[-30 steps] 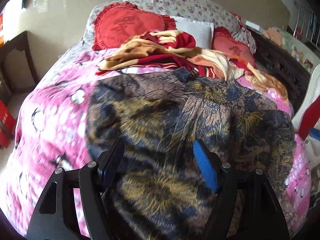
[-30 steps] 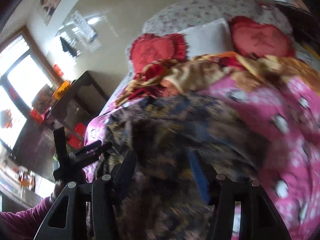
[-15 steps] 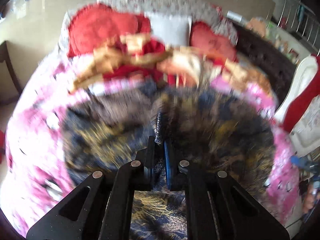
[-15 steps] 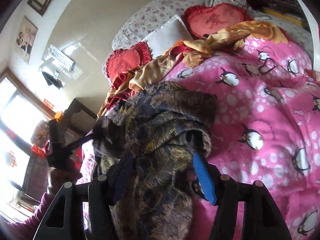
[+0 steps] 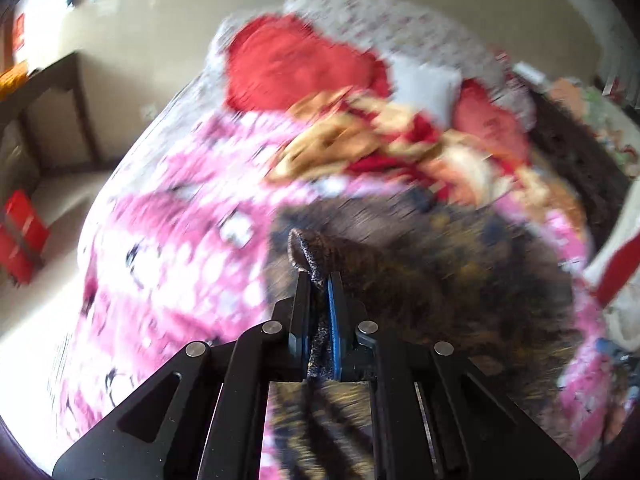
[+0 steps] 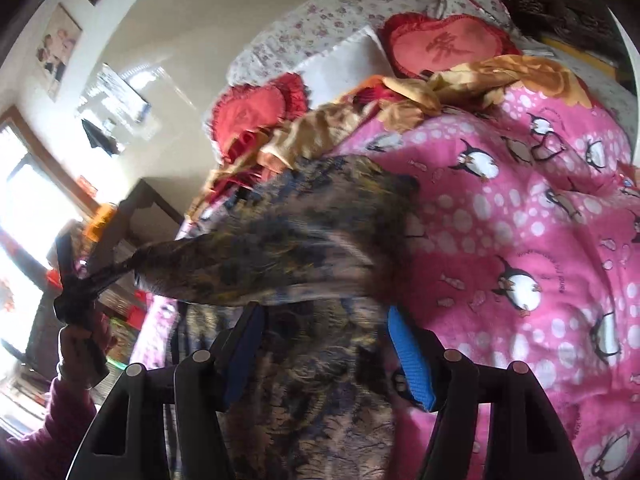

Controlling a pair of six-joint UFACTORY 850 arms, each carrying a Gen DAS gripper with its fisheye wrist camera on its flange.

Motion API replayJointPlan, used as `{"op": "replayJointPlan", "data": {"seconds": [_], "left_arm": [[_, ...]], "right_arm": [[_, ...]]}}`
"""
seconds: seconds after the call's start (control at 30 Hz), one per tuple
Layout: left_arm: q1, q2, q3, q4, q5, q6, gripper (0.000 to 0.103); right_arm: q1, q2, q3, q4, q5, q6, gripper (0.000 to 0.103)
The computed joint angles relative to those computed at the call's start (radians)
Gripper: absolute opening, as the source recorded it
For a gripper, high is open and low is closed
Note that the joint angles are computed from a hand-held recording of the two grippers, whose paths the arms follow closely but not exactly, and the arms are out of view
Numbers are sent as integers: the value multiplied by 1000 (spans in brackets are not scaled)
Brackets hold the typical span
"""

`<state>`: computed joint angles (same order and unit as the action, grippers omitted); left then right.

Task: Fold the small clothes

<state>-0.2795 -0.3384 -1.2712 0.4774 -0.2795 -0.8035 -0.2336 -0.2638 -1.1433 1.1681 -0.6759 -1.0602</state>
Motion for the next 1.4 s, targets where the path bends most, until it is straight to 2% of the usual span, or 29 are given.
{"op": "replayJointPlan", "data": {"seconds": [0.07,0.13,0.23,0.33,0.37,0.4,0.43,0.47,0.5,0.57,0.63,0.67,0.73,0.77,0.83,0.9,0.93,1.0,1.07,1.13,1.17,1.23,1.33,1.4], "left_arm": [[5,-21,4,-13,-23,4,7],[11,-27,11,-84,-16,54,7],[11,-28,12,-104,-8,71,7],[1,-30,8,-54,-5,41,7],[-4,-31,5,-45,-5,38,7],[-8,-37,-3,-45,-6,44,7],[-10,-36,-4,-50,-5,55,7],[-12,-39,-9,-67,-1,79,7],[-13,-38,-9,-78,4,95,7],[-14,-46,-16,-115,12,130,7],[-17,-73,-34,-164,5,172,7],[-20,-90,-46,-162,-7,164,7],[-27,-124,-65,-138,-23,130,7],[-28,-141,-75,-128,-38,114,7],[-22,-151,-76,-184,-41,150,7],[-13,-145,-64,-236,-23,191,7],[-11,-144,-63,-248,-19,203,7],[-13,-143,-62,-231,-19,190,7],[-20,-147,-65,-177,-25,140,7],[-28,-152,-67,-114,-31,79,7],[-30,-151,-66,-97,-32,60,7],[-30,-148,-62,-109,-30,67,7],[-29,-142,-55,-136,-21,99,9],[-30,-148,-59,-141,-29,104,10]], "right_arm": [[9,-20,-23,-50,36,53,62],[10,-50,-55,-43,43,70,63],[13,-115,-130,-22,57,110,64],[26,-210,-235,-36,64,182,65],[31,-241,-271,-53,45,205,61],[36,-273,-309,-74,16,217,37],[47,-292,-337,-105,15,212,18],[59,-289,-342,-141,57,213,4],[69,-271,-329,-143,129,184,4],[66,-258,-323,-75,173,114,4],[65,-281,-348,-129,223,177,4],[69,-309,-372,-209,249,263,4],[70,-363,-417,-314,225,390,4],[63,-380,-430,-314,197,407,4],[45,-346,-387,-200,196,351,15],[21,-284,-315,-77,165,259,56],[8,-253,-274,1,131,174,57],[-2,-205,-214,31,54,89,57],[-1,-165,-152,-8,19,68,57],[10,-161,-125,-72,14,106,30],[20,-162,-113,-109,26,119,8],[28,-141,-75,-127,76,101,8],[13,-103,-23,-90,81,64,7],[21,-110,-19,-195,95,143,7]]}}
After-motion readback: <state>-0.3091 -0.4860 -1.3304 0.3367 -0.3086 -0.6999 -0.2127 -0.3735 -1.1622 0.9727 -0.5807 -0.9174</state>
